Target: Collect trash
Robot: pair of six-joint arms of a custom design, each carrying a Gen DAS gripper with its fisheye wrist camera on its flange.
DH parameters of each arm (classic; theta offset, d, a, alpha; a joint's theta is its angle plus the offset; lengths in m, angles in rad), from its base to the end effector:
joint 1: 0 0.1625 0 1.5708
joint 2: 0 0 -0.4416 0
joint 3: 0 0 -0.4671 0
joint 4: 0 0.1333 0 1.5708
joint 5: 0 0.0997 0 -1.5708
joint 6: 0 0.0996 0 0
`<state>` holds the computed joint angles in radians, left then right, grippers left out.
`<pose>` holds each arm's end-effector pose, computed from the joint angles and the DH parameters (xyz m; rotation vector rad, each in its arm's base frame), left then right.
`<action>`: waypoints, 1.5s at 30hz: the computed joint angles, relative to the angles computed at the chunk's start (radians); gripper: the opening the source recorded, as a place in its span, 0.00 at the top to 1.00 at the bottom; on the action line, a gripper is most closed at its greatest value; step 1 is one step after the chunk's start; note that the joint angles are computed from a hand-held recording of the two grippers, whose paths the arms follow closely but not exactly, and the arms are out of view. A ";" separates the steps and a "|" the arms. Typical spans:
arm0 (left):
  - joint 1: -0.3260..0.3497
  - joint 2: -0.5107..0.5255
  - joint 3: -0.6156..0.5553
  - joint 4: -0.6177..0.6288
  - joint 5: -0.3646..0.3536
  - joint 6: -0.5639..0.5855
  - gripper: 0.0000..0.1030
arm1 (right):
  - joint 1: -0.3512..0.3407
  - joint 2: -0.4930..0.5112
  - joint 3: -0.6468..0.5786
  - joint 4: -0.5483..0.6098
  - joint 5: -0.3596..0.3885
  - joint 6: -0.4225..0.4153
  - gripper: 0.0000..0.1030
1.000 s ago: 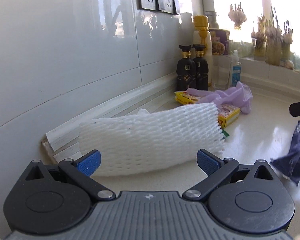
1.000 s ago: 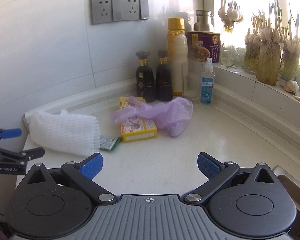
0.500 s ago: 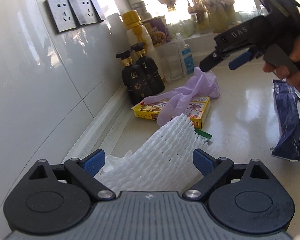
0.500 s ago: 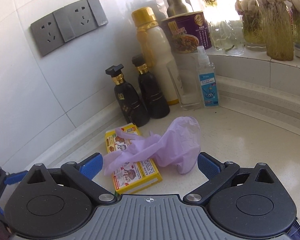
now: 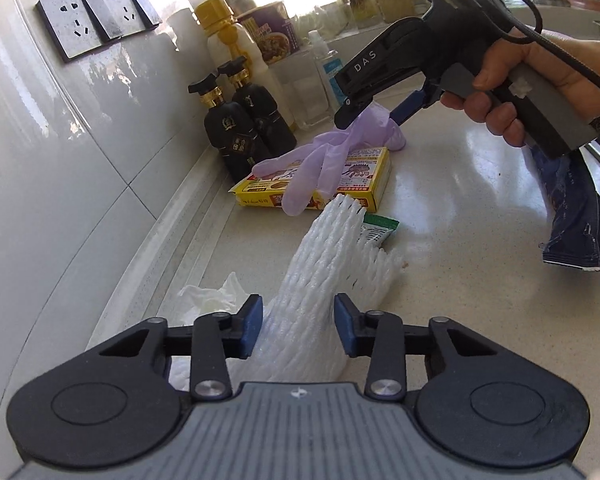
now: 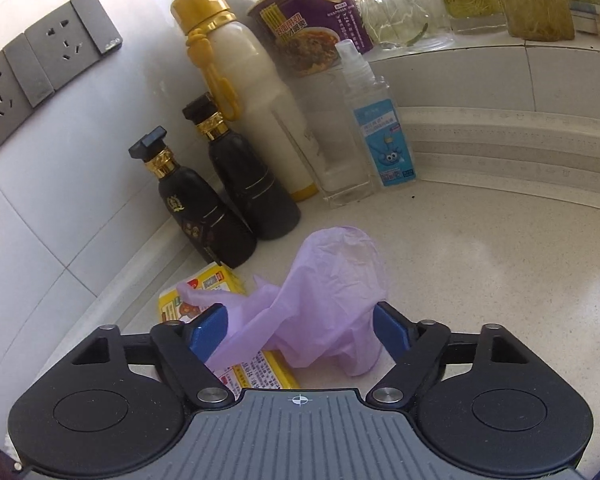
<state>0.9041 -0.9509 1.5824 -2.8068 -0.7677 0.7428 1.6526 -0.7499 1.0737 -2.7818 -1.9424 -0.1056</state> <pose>-0.3058 -0.7200 0.2459 1.2255 1.8989 -0.6619 0.1704 -0.8899 0.3335 0.0117 -2.5295 1.1915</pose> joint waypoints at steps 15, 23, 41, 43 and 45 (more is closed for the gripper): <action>-0.036 -0.005 0.026 -0.103 0.055 0.016 0.92 | -0.003 -0.036 0.057 -0.090 0.093 -0.043 0.94; -0.077 -0.020 0.047 -0.201 0.100 0.011 0.92 | 0.028 -0.097 0.116 -0.132 0.120 -0.073 0.95; -0.187 -0.105 0.159 -0.249 0.309 -0.180 0.92 | 0.123 -0.272 0.330 -0.173 0.166 -0.143 0.95; -0.202 -0.125 0.184 -0.231 0.338 -0.223 0.92 | 0.133 -0.290 0.357 -0.174 0.168 -0.141 0.95; -0.215 -0.145 0.207 -0.200 0.363 -0.281 0.92 | 0.145 -0.307 0.386 -0.174 0.172 -0.143 0.95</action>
<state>0.6890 -1.0961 1.7893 -3.0065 -0.4044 0.4619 1.7975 -1.0572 1.4601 -2.9560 -1.7706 -0.2488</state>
